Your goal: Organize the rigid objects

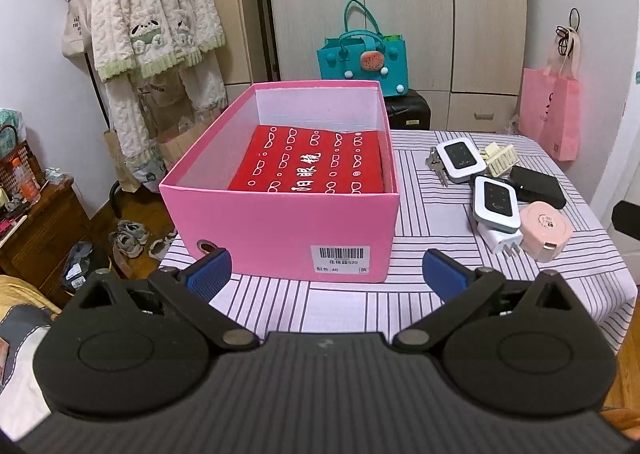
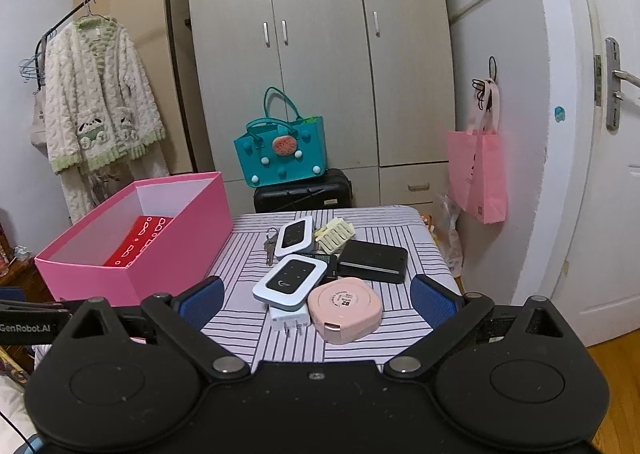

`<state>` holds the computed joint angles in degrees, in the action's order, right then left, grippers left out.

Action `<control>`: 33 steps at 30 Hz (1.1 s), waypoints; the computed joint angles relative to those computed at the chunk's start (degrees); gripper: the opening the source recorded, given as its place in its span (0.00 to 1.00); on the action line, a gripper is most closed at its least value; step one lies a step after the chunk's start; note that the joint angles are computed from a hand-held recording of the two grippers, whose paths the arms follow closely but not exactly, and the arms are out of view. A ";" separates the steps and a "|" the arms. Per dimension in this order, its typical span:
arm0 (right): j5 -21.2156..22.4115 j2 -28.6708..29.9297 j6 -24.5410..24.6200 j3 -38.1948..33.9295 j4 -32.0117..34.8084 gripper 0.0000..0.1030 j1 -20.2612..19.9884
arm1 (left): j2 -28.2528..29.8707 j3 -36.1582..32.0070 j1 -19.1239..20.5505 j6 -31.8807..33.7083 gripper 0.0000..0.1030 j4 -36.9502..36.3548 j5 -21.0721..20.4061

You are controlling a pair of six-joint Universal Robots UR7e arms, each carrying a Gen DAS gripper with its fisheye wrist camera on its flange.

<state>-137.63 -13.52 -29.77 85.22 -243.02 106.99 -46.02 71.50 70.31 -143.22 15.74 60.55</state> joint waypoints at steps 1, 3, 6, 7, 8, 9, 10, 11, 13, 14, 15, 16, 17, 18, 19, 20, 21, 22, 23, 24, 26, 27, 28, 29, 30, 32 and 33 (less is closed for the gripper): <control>0.17 -0.07 0.06 0.09 0.10 0.98 -0.04 | 0.11 -0.15 0.03 0.03 1.00 0.17 -0.09; 0.45 -0.07 0.24 0.14 0.21 0.98 -0.20 | 0.50 -0.71 0.02 -0.05 1.00 0.62 -0.53; 0.41 -0.11 0.87 0.05 0.69 0.98 -0.42 | 1.02 -1.40 0.03 -0.37 1.00 0.96 -0.80; 0.45 -0.03 0.98 -0.10 0.80 0.98 -0.47 | 1.17 -1.55 0.08 -0.54 1.00 0.90 -0.67; 0.45 0.06 1.05 -0.21 0.72 0.98 -0.50 | 1.28 -1.67 0.14 -0.95 1.00 0.84 -0.57; 0.41 0.18 1.19 -0.37 0.55 0.98 -0.54 | 1.26 -1.68 0.27 -1.46 1.00 0.72 -0.27; 0.53 0.28 1.24 -0.38 0.23 0.98 -0.59 | 1.03 -1.46 0.47 -1.75 1.00 0.47 0.41; 0.92 0.38 1.13 -0.27 -0.30 0.98 -0.63 | 0.80 -1.14 0.69 -1.92 1.00 0.01 1.23; 1.29 0.60 0.61 -0.17 -1.16 0.98 -0.63 | 0.32 -0.27 0.98 -1.93 1.00 -1.33 2.22; 1.38 0.77 0.26 -0.24 -1.64 0.98 -0.61 | 0.20 0.10 1.06 -1.81 1.00 -1.97 2.42; 1.23 0.90 0.13 -0.35 -1.89 0.99 -0.57 | -0.02 0.60 1.17 -1.53 1.00 -2.63 2.68; 1.05 0.95 0.13 -0.41 -1.87 0.99 -0.52 | -0.29 1.15 1.31 -1.07 1.00 -3.42 3.07; 1.23 0.92 0.08 -0.24 -1.83 0.99 -0.52 | -0.50 1.66 1.39 -0.75 1.00 -4.25 3.27; 1.34 0.89 0.04 -0.13 -1.82 0.99 -0.53 | -0.72 2.08 1.47 -0.55 1.00 -4.92 3.41; 1.35 0.91 -0.06 -0.11 -1.94 0.99 -0.54 | -0.86 2.39 1.52 -0.30 1.00 -5.50 3.52; 1.44 0.91 -0.15 -0.08 -2.00 0.99 -0.56 | -0.91 2.63 1.53 -0.12 1.00 -5.99 3.51; 1.52 0.89 -0.31 -0.04 -2.03 0.99 -0.60 | -0.97 2.82 1.52 0.05 1.00 -6.44 3.41; 1.57 0.90 -0.46 -0.04 -2.09 0.99 -0.63 | -0.97 2.96 1.48 0.24 1.00 -6.84 3.25; 1.54 0.94 -0.56 -0.09 -2.10 0.99 -0.65 | -0.92 3.03 1.43 0.47 1.00 -7.16 3.04; 1.37 0.94 -0.54 -0.17 -1.91 0.99 -0.64 | -0.81 2.96 1.38 0.71 1.00 -7.25 2.82; 1.33 0.93 -0.58 -0.15 -1.69 0.99 -0.66 | -0.70 2.92 1.30 1.11 1.00 -7.40 2.74; 1.39 0.88 -0.74 -0.09 -1.71 0.99 -0.68 | -0.62 2.86 1.26 1.32 1.00 -7.45 2.81; 1.42 0.85 -0.99 -0.07 -1.77 0.99 -0.70 | -0.58 2.85 1.23 1.48 1.00 -7.51 2.90; 1.46 0.87 -1.30 -0.04 -1.91 0.99 -0.72 | -0.64 3.00 1.26 1.61 1.00 -7.69 2.95; 1.48 0.88 -1.65 -0.06 -1.97 0.99 -0.77 | -0.56 2.99 1.25 1.64 1.00 -7.77 2.88; 1.36 0.84 -2.17 -0.14 -1.94 0.99 -0.87 | -0.61 3.16 1.30 1.71 1.00 -7.71 2.93; 1.32 0.82 -2.25 -0.23 -1.89 0.99 -0.92 | -0.55 3.06 1.28 1.70 1.00 -7.55 2.84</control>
